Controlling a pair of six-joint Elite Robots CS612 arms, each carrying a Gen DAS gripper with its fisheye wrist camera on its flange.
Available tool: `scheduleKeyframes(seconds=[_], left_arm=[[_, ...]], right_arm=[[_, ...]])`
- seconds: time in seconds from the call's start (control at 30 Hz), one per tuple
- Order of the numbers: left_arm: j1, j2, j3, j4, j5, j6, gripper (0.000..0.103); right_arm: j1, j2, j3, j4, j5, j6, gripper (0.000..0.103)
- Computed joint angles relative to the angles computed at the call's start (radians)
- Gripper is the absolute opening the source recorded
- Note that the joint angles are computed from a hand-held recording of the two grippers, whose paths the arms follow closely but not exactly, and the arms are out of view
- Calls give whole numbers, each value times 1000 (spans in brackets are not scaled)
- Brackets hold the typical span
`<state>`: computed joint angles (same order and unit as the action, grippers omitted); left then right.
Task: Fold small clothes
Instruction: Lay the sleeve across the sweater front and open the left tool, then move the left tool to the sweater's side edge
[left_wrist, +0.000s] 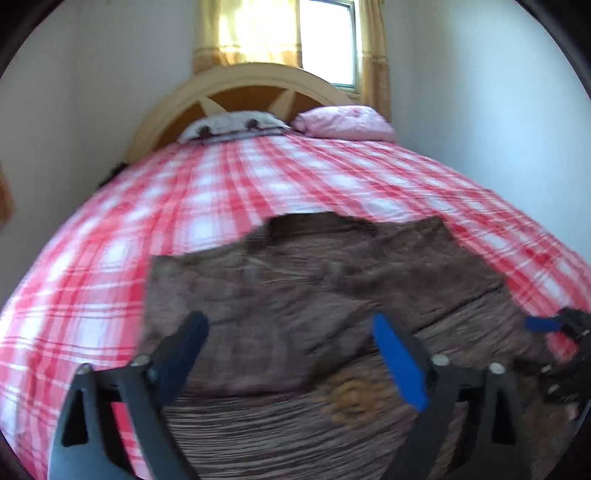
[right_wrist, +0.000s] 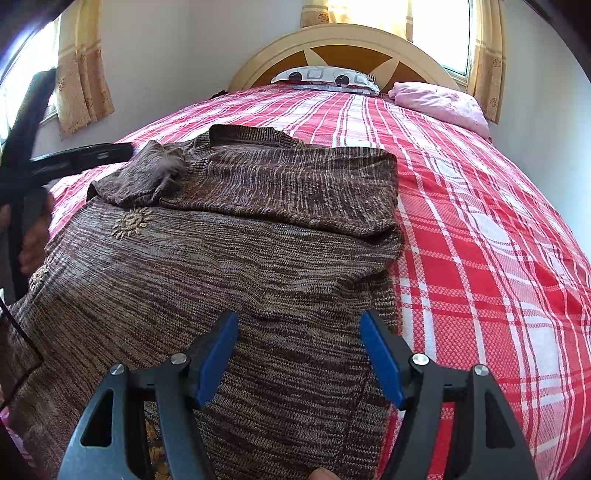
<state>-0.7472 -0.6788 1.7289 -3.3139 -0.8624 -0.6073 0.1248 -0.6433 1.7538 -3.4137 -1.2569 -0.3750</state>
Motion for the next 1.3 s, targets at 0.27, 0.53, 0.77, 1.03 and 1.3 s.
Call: scheduleKeyframes(seconds=[0.27, 0.53, 0.77, 1.03, 1.3], left_arm=[[90, -51, 68, 310, 52, -367, 102], [119, -37, 44, 390, -66, -451, 102], [131, -34, 57, 332, -106, -449, 103], [139, -28, 63, 282, -142, -456, 103], [138, -28, 62, 285, -134, -452, 103]], right_arm=[[3, -75, 15, 115, 89, 4, 70], [125, -84, -125, 287, 18, -100, 69], [229, 33, -281, 335, -132, -183, 70], [232, 123, -429, 310, -353, 4, 69], [144, 73, -373, 285, -231, 197, 69]])
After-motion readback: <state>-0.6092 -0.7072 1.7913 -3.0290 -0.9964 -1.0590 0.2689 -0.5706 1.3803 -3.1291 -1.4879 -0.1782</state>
